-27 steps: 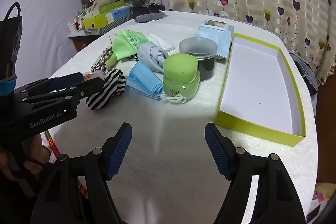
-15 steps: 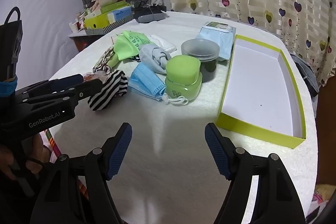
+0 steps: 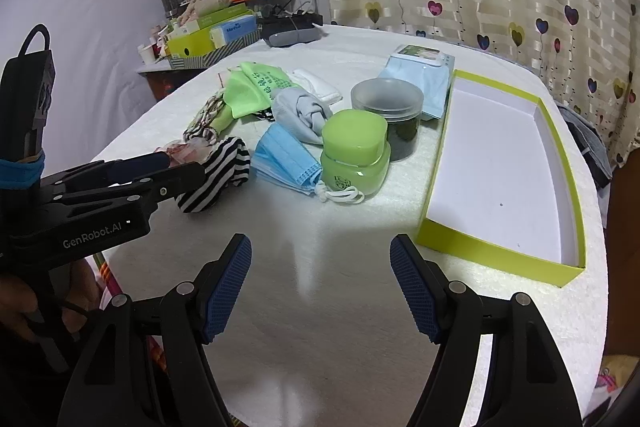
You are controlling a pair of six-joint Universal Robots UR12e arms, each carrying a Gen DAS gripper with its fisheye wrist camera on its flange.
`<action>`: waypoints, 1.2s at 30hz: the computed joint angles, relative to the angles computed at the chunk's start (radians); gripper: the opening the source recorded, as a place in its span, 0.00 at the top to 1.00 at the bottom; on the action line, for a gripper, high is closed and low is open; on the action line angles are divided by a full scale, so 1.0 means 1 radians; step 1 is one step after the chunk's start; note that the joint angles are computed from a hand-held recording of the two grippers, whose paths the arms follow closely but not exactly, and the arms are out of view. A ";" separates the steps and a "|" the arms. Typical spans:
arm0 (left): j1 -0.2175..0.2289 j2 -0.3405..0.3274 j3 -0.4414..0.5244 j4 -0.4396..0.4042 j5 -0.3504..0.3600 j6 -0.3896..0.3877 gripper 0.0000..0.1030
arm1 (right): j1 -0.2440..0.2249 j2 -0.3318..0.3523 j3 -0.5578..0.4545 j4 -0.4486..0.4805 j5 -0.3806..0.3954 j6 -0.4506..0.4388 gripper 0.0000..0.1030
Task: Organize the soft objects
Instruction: 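Move the left gripper toward the black-and-white striped sock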
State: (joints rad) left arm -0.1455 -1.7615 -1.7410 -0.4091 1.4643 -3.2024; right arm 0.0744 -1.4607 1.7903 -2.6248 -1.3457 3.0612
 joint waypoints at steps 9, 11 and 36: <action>0.007 0.005 -0.010 0.014 -0.013 -0.013 0.45 | -0.003 -0.001 0.001 -0.007 0.024 0.000 0.30; 0.009 0.006 -0.011 0.019 -0.013 -0.017 0.45 | -0.004 -0.001 0.001 -0.006 0.025 0.000 0.30; 0.013 -0.008 -0.005 0.002 -0.041 -0.016 0.45 | -0.004 0.002 -0.003 0.013 0.031 -0.009 0.30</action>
